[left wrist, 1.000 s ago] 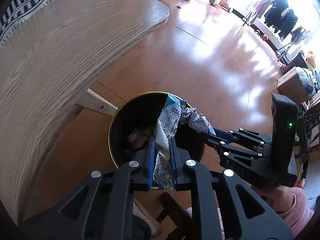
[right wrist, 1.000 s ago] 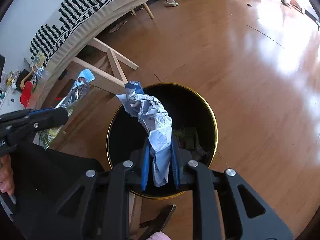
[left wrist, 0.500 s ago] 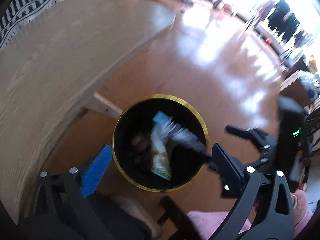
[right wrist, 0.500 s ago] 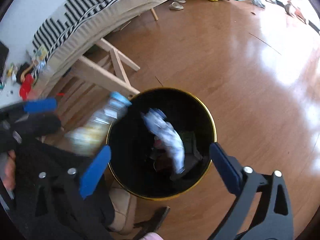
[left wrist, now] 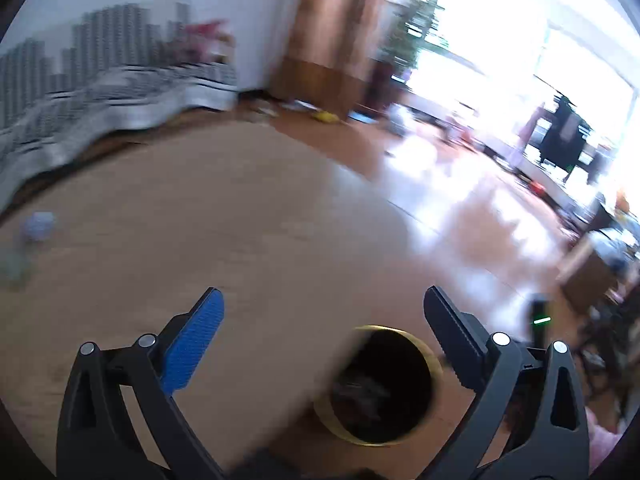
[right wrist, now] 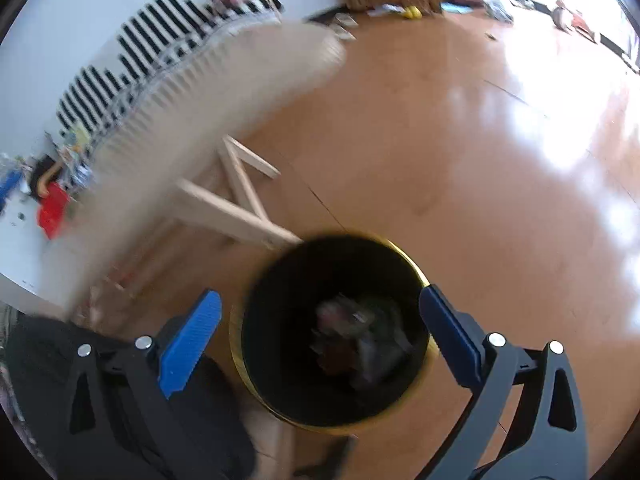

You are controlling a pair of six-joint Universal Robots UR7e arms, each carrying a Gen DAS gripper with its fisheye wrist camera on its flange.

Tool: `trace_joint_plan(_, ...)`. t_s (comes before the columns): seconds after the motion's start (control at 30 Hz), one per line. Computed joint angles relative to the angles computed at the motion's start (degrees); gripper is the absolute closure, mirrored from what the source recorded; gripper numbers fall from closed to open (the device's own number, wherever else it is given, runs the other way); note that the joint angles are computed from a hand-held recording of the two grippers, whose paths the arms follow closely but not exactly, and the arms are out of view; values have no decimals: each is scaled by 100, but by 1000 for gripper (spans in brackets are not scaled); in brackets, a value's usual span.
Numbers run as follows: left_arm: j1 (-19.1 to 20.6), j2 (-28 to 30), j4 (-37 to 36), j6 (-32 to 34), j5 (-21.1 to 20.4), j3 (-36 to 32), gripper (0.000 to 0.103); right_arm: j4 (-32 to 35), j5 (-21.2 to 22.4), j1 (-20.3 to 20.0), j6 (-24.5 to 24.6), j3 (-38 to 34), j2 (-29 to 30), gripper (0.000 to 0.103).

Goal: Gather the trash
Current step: 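Move both grippers back over the green card box and foil wad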

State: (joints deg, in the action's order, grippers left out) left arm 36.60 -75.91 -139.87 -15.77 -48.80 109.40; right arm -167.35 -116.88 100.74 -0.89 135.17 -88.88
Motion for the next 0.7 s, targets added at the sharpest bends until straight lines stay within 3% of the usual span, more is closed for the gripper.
trace_joint_plan(0.2, 741, -1351, 1759, -916, 1451, -89, 6, 45, 117, 1145, -559, -1393, 1310, 7)
trace_joint_plan(0.33, 1421, -1681, 2751, -1653, 1672, -618, 6, 625, 67, 1629, -985, -2546, 2416, 7)
trace_joint_plan(0.43, 1898, -1500, 2674, -1788, 1521, -991, 6, 1012, 262, 1854, -1182, -3472, 3253, 7)
trace_joint_plan(0.5, 2120, -1239, 2392, -1735, 1636, -1147, 6, 1129, 446, 1957, -1305, -4047, 3763, 7)
trace_joint_plan(0.63, 2578, -381, 1558, -993, 1443, -1723, 6, 1489, 750, 2023, -1383, -4835, 4446, 7)
trace_joint_plan(0.7, 2743, 87, 1556, -835, 1599, -2160, 6, 1696, 708, 2052, -1525, -5177, 4745, 7)
